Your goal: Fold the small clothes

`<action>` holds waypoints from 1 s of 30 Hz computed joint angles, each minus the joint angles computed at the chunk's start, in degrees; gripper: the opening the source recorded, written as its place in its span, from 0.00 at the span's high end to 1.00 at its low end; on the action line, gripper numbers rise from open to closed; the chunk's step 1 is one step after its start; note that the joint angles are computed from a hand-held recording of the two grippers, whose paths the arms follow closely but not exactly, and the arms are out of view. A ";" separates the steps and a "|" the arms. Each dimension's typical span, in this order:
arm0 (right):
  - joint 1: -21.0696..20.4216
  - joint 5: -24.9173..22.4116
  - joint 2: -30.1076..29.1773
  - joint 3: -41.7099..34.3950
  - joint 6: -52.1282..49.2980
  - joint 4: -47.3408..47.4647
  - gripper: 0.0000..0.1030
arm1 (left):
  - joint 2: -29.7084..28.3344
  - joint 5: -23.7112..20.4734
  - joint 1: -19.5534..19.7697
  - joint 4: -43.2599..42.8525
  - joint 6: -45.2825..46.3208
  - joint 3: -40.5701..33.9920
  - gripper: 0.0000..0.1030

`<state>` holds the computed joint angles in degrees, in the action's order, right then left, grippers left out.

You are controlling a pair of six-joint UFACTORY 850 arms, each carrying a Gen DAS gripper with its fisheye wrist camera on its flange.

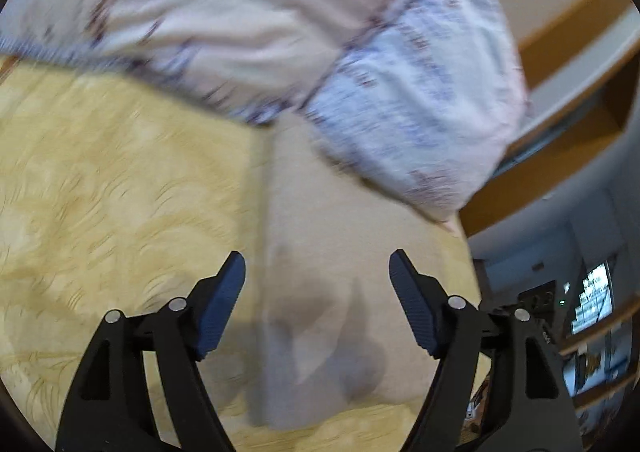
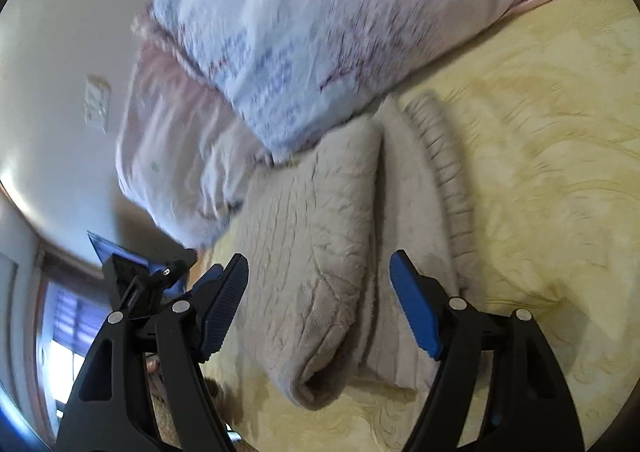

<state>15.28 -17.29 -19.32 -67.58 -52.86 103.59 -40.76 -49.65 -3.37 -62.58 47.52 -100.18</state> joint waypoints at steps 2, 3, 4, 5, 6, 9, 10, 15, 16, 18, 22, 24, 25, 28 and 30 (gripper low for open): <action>0.26 -0.53 -1.96 -2.64 10.72 -11.99 0.28 | -1.40 -1.89 -0.01 1.84 -1.44 -0.78 0.29; 0.41 -1.62 -3.32 -4.38 15.39 -17.52 0.30 | -1.70 -2.55 -0.16 2.05 -1.31 -0.80 0.29; 0.55 -2.40 -4.20 -5.58 17.77 -20.65 0.33 | -2.07 -3.29 -0.38 2.38 -1.10 -1.01 0.29; 0.65 -2.68 -4.74 -6.25 18.24 -21.38 0.39 | -2.29 -3.97 -0.56 2.46 -0.61 -1.01 0.29; 0.74 -2.37 -5.41 -7.00 17.63 -20.46 0.40 | -2.48 -4.75 -0.62 2.52 -0.10 -0.95 0.29; -0.08 -2.47 -7.11 -8.38 11.29 -11.83 0.46 | -3.62 -6.67 -0.98 3.25 -0.40 -1.69 0.31; -0.59 -2.95 -7.79 -8.82 8.45 -7.92 0.47 | -3.53 -7.30 -0.55 3.31 0.05 -1.21 0.31; -2.41 -3.60 -10.80 -11.27 5.65 -1.58 0.62 | -3.40 -7.18 -0.79 3.07 1.07 -0.94 0.31; -2.55 -3.20 -11.37 -11.92 6.33 -2.02 0.65 | -3.47 -7.30 -0.82 3.10 1.09 -1.08 0.30; -2.32 -1.20 -11.27 -12.05 2.93 1.02 0.82 | -3.62 -7.57 -0.85 3.16 1.20 -1.35 0.29; 2.67 15.09 -8.88 -13.46 -4.60 -5.91 0.85 | -3.87 -8.68 -0.53 2.80 0.96 -1.64 0.28; 7.05 25.80 -8.39 -14.49 -7.23 -14.73 0.85 | -3.87 -9.00 -0.34 2.59 1.38 -1.52 0.28; 9.92 31.79 -8.12 -14.73 -12.12 -17.87 0.85 | -3.64 -9.09 -0.17 2.58 1.73 -1.17 0.28; 14.67 44.60 -8.37 -15.14 -22.82 -19.40 0.86 | -3.24 -8.85 -0.14 2.81 2.01 -0.68 0.28; 15.58 49.54 -8.03 -14.73 -24.93 -19.81 0.86 | -3.15 -9.00 -0.10 2.81 1.93 -0.58 0.27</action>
